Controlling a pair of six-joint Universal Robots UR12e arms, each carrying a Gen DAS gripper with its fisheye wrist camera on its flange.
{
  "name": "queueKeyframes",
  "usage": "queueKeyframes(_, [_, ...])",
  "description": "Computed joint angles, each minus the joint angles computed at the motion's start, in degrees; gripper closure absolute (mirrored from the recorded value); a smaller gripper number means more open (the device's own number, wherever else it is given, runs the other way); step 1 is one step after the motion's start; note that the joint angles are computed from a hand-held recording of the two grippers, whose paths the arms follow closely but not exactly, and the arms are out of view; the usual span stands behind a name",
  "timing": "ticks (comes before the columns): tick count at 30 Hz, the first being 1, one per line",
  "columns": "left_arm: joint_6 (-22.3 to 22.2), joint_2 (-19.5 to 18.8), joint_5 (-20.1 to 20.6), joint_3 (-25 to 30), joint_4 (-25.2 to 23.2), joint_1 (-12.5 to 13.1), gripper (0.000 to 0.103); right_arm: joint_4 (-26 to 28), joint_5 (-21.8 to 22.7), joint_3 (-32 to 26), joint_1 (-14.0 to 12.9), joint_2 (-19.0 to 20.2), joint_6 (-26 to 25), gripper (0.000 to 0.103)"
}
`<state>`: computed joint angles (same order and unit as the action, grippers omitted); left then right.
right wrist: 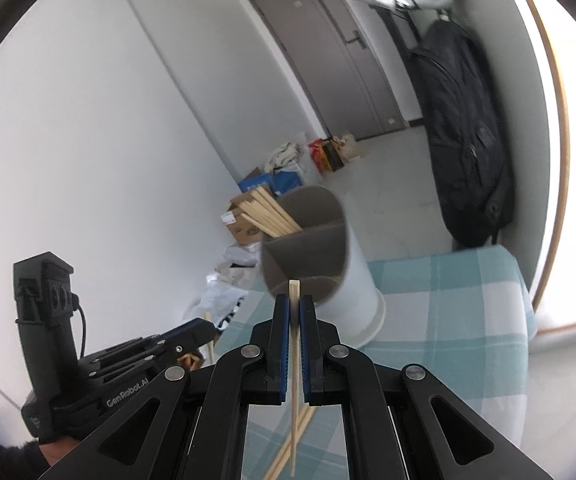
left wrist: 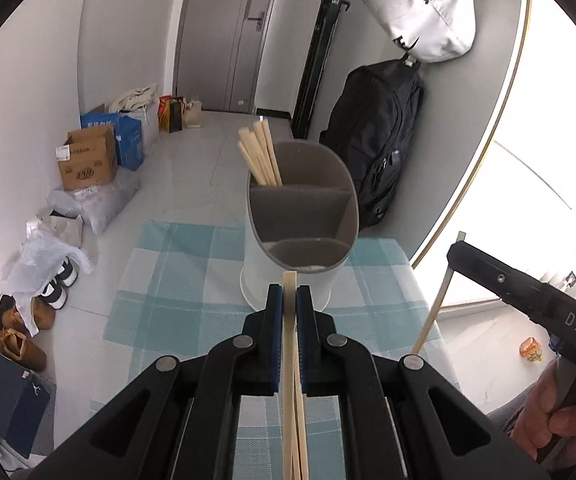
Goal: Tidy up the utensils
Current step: 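Raise both held chopsticks upright and carry them over the utensil holder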
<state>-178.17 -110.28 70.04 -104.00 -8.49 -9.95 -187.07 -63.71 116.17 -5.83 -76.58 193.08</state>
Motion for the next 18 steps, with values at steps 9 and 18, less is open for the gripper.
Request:
queueKeyframes(9, [-5.8, 0.3, -2.5, 2.2, 2.8, 0.7, 0.101, 1.4, 0.2, -2.8, 0.5, -0.8, -0.4, 0.099])
queueKeyframes(18, [-9.2, -1.5, -2.7, 7.9, 4.1, 0.3, 0.101, 6.0, 0.7, -9.0, 0.2, -0.2, -2.7, 0.099])
